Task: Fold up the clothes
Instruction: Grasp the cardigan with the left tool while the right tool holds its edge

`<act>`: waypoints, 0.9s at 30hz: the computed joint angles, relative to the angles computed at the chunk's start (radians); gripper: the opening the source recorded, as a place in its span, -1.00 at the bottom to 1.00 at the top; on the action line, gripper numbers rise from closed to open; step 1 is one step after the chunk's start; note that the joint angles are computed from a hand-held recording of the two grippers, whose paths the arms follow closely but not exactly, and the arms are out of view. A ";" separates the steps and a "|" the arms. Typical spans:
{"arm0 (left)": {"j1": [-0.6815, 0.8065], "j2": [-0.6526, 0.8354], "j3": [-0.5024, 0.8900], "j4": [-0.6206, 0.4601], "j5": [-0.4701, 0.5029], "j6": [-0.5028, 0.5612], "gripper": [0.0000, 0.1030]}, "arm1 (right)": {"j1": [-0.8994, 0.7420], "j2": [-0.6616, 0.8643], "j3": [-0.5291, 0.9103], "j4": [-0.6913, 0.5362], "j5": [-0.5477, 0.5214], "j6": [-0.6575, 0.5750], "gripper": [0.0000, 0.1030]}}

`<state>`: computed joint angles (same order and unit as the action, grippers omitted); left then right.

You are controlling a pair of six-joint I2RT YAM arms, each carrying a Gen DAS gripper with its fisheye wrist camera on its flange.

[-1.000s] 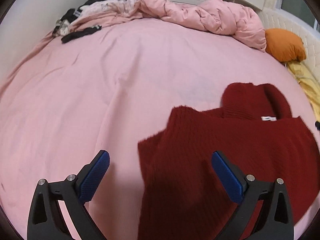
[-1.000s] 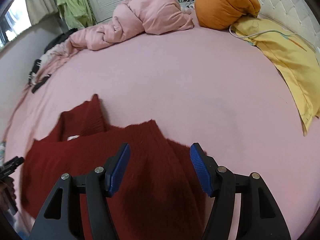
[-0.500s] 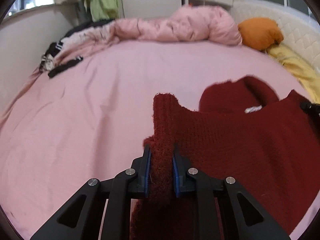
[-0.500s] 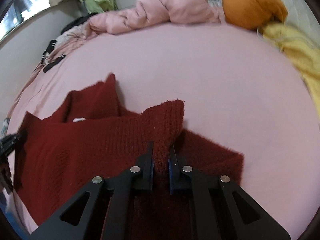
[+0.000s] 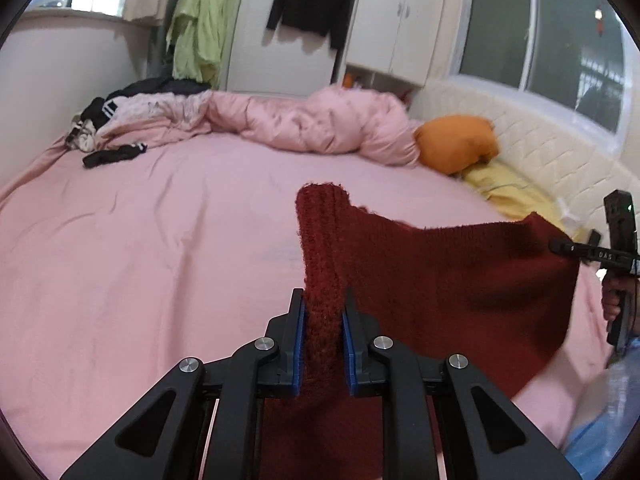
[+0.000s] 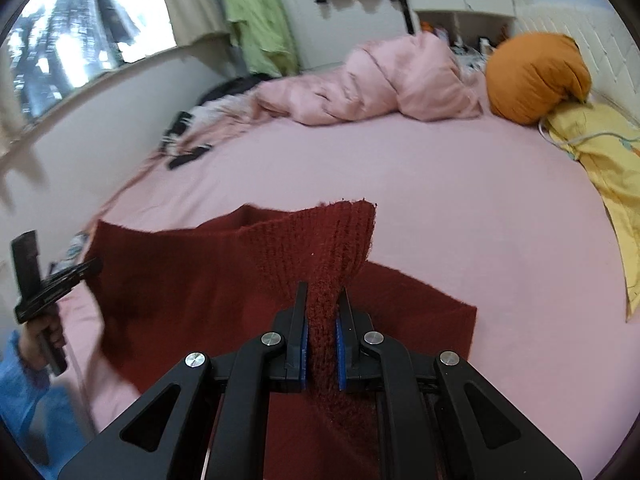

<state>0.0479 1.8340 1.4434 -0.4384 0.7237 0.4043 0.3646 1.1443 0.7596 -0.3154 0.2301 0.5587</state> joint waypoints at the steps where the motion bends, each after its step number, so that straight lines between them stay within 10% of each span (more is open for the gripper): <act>1: 0.008 -0.032 -0.036 0.007 -0.002 0.017 -0.68 | 0.035 -0.056 -0.021 -0.020 0.019 0.021 -0.80; 11: 0.094 -0.150 -0.186 0.123 -0.025 -0.073 -0.73 | 0.451 -0.281 -0.057 -0.271 0.314 0.268 -0.80; 20: 0.346 -0.262 -0.173 -0.513 0.252 0.503 -0.76 | 0.835 -0.287 -0.001 -0.479 0.420 0.402 -0.80; 24: 0.506 -0.207 -0.105 -0.918 0.204 0.878 -0.76 | 1.062 -0.270 0.014 -0.639 0.460 0.631 -0.80; 27: 0.561 -0.197 -0.131 -0.968 0.063 0.967 -0.76 | 1.228 -0.257 -0.017 -0.709 0.453 0.881 -0.80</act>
<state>0.6093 1.6371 1.3128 -1.4068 0.7868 1.3718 1.5924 0.8872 0.7424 -1.0245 0.6827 1.4401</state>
